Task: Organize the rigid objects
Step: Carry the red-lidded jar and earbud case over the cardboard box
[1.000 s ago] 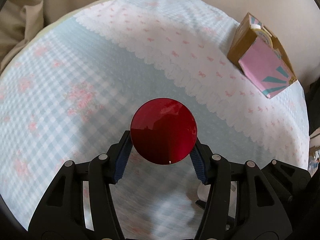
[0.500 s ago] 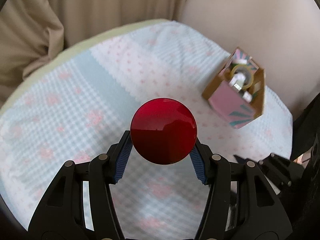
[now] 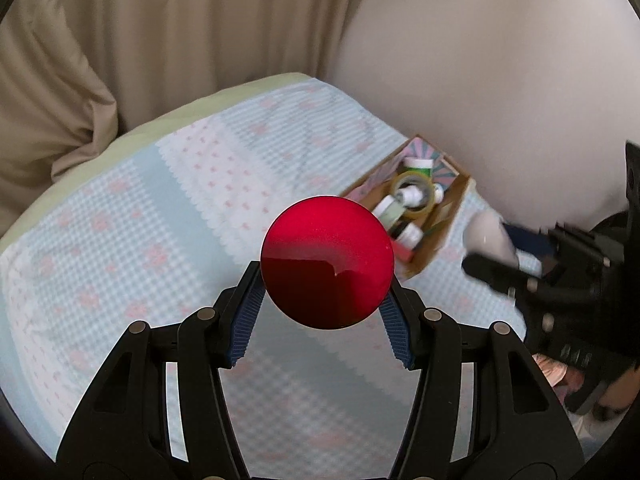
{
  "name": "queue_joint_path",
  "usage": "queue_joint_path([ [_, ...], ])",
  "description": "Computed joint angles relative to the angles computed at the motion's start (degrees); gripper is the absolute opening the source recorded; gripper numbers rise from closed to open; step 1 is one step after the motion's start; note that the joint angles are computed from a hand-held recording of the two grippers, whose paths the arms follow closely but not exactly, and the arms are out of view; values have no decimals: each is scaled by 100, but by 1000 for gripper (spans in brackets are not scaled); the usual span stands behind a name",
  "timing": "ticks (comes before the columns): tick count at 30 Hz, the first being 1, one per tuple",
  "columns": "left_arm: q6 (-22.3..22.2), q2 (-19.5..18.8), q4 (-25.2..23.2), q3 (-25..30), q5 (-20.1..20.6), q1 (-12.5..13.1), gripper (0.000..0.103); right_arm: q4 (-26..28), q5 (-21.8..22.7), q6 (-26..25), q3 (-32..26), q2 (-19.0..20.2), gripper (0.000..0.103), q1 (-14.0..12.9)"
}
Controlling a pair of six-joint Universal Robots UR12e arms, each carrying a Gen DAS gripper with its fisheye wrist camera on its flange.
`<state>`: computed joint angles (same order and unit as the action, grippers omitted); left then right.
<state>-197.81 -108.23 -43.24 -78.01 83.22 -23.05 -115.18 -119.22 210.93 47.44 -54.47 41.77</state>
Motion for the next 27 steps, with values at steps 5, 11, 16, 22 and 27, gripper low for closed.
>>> queue_joint_path([
  [5, -415, -296, -244, 545, 295, -270, 52, -193, 192, -370, 460, -451, 42, -274],
  [11, -1172, -824, -676, 1439, 852, -608, 52, -438, 899, -1138, 907, -872, 42, -760],
  [16, -1806, -1399, -1225, 2331, 1224, -829, 52, -533, 1554, -1861, 1150, -1071, 42, -1185],
  [22, -2372, -2072, -1669, 3245, 1340, -958, 52, -528, 2114, -2446, 1381, -1179, 42, -1648],
  [27, -2421, -2676, -1936, 4009, 1246, -1024, 52, -565, 2362, -2607, 1656, -1212, 42, -1965],
])
